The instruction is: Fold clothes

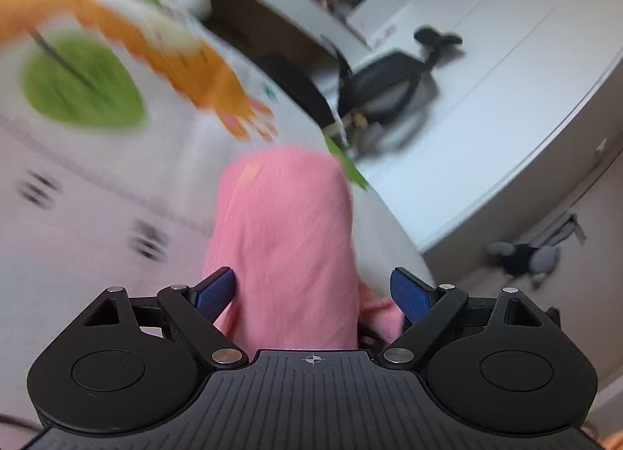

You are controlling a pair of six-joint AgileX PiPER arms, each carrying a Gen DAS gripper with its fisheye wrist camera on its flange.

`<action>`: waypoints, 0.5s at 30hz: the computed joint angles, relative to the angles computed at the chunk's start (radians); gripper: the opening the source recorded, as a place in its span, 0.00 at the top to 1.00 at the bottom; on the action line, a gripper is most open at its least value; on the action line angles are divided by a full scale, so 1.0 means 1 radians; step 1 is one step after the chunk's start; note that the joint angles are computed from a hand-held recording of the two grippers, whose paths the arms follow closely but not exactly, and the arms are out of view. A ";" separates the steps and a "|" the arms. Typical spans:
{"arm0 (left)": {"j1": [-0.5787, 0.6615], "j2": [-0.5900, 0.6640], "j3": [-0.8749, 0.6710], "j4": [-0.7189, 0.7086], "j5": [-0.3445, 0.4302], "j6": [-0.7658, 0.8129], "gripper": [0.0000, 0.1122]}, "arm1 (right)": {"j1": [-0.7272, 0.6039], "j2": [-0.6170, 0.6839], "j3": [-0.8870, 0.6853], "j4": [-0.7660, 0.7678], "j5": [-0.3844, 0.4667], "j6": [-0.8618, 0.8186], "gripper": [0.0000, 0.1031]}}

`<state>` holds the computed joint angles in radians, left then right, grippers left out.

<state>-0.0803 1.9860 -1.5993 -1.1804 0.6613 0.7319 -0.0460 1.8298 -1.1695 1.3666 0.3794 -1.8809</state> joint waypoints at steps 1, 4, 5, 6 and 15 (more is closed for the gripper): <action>0.010 -0.045 0.046 -0.025 -0.043 0.058 0.19 | -0.005 -0.008 0.009 -0.006 0.000 0.008 0.97; 0.032 -0.083 0.066 -0.145 -0.054 0.201 0.19 | -0.053 -0.028 0.016 -0.092 0.066 0.096 0.97; 0.035 -0.053 0.022 -0.160 -0.011 0.199 0.20 | -0.076 -0.034 0.011 -0.124 0.101 0.127 0.96; 0.033 -0.017 -0.028 -0.161 0.029 0.186 0.21 | -0.104 -0.038 -0.008 -0.156 0.143 0.160 0.96; -0.099 0.242 -0.361 0.309 0.065 -0.192 0.21 | -0.257 0.020 -0.330 -0.044 0.424 0.384 0.60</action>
<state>-0.1796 2.2277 -1.9603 -0.8718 0.7263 0.5396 -0.3034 1.8494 -1.4995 1.3224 0.8037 -1.4966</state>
